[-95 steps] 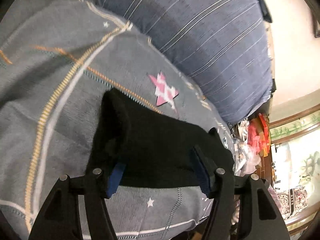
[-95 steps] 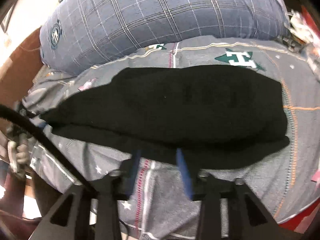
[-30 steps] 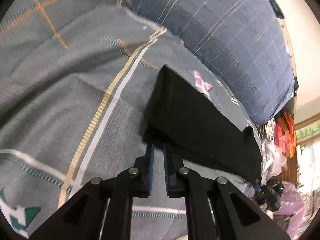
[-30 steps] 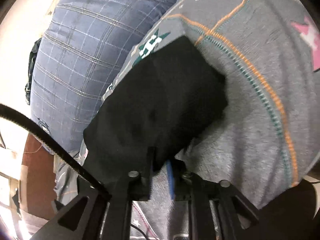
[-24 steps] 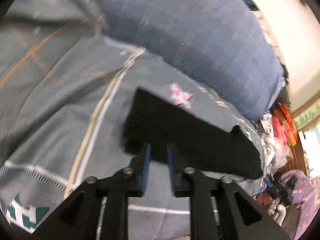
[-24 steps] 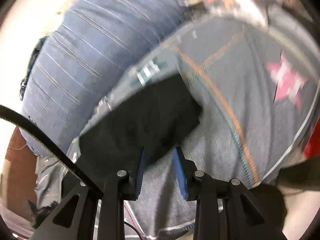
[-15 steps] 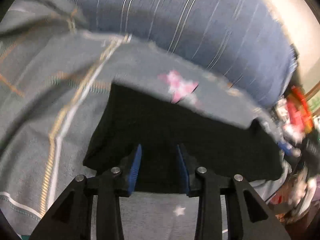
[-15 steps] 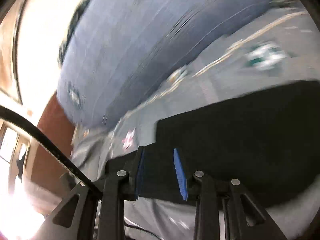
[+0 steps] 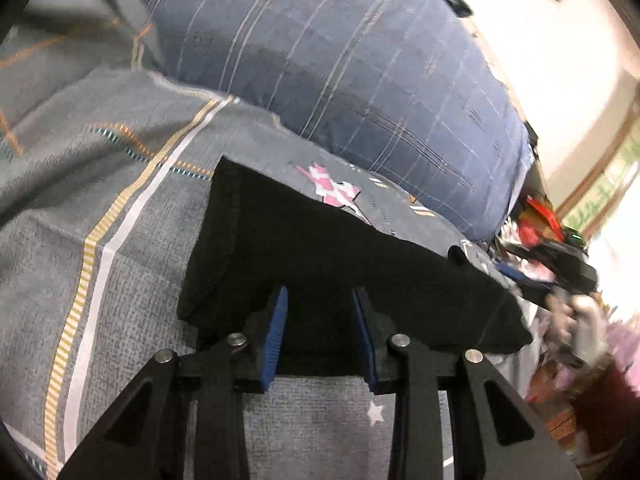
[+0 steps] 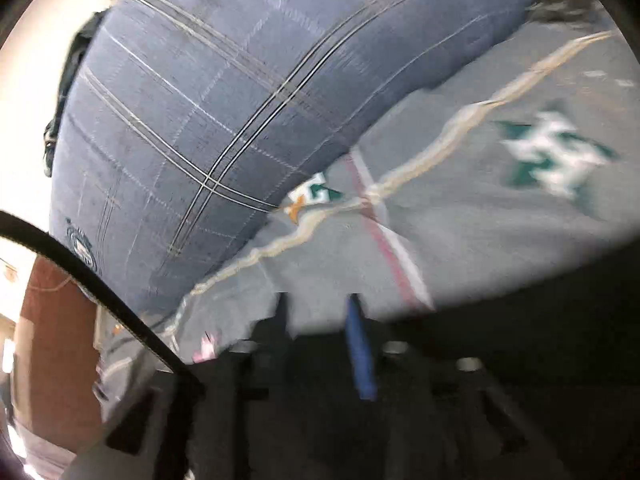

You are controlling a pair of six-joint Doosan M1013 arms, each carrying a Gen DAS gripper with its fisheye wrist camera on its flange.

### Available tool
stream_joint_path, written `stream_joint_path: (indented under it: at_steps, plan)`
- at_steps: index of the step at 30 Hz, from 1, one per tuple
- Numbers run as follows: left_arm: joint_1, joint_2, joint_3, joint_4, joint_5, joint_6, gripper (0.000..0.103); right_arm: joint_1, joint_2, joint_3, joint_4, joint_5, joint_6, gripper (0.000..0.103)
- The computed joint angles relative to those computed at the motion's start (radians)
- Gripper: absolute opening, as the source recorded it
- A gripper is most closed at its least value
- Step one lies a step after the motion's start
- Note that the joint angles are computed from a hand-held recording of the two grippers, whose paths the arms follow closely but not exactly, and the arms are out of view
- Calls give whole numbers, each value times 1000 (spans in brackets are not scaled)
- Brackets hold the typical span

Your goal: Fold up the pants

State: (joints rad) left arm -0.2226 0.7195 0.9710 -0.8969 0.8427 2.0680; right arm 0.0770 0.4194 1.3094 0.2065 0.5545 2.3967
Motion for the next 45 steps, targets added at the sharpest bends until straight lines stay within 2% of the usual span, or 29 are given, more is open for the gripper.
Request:
stream_joint_path:
  at_steps: [1,3,5,8,10,13,15,16,17,18,19,20,21,23,26,30,34,38,43,45]
  plan:
    - [-6,-6,6,15,-14,6,34,13,-42,50,-73,10,72,46]
    - [-12,-11,11,21,-24,39,45,42,-90,97,-218,48,226,46]
    - [-21,-22,23,53,-51,47,46,70,-148,171,-400,79,436,46]
    - [-34,-39,40,134,-89,21,47,56,-224,284,-457,63,598,46]
    - [-49,-46,18,277,-70,-95,45,42,-259,338,-497,20,675,46]
    - [-50,-93,51,309,-81,-166,45,24,-288,383,-497,-14,659,46]
    - [-55,-134,90,340,-104,-196,45,15,-272,376,-486,4,617,46]
    - [-61,-155,108,385,-121,-230,45,11,-258,370,-475,-2,601,48]
    - [-66,-168,118,418,-129,-257,45,-5,-252,382,-413,-41,531,48]
    - [-74,-186,134,470,-139,-306,45,-23,-238,388,-329,-78,438,46]
    - [-82,-202,147,513,-144,-353,45,-35,-225,385,-298,-80,394,31]
    - [-87,-210,154,542,-146,-390,45,-40,-234,404,-312,-97,403,27]
    - [-94,-223,166,572,-149,-435,45,-44,-243,424,-340,-133,444,27]
    - [-106,-238,181,608,-150,-490,45,-36,-256,441,-463,-122,569,31]
    - [-134,-240,169,701,-124,-551,45,-26,-281,486,-610,-167,768,50]
    - [-164,-250,163,764,-122,-615,45,-30,-321,536,-693,-226,858,51]
    - [-183,-267,170,796,-104,-664,46,-21,-353,574,-906,-253,1013,51]
    - [-190,-273,173,818,-100,-707,46,3,-379,604,-990,-276,1036,51]
    - [-173,-274,187,771,-91,-735,46,49,-407,630,-989,-234,974,51]
    - [-163,-273,193,756,-87,-740,46,69,-427,630,-1050,-166,1002,51]
